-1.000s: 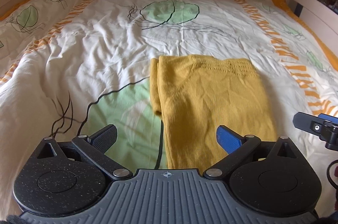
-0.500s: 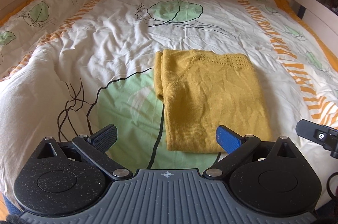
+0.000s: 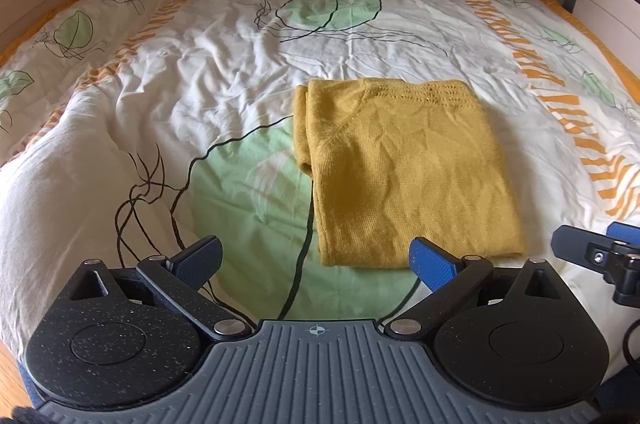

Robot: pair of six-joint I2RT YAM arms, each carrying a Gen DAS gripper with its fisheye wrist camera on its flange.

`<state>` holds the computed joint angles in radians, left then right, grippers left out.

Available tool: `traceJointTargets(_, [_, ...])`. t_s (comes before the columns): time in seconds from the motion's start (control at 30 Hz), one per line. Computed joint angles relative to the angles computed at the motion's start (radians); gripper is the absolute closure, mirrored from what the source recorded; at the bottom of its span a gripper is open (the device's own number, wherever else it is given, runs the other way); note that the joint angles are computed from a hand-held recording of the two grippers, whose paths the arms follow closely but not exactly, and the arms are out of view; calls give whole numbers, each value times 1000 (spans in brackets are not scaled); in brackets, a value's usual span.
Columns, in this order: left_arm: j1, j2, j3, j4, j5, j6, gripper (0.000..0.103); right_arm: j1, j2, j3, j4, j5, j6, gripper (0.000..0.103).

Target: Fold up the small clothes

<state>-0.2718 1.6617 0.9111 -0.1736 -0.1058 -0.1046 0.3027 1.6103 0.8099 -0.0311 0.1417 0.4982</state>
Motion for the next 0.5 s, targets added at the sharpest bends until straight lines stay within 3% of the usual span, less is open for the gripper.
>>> traceJointTargets(0.5, [14, 30, 33, -45, 35, -4, 2, 9, 40, 51, -60, 15, -11, 1])
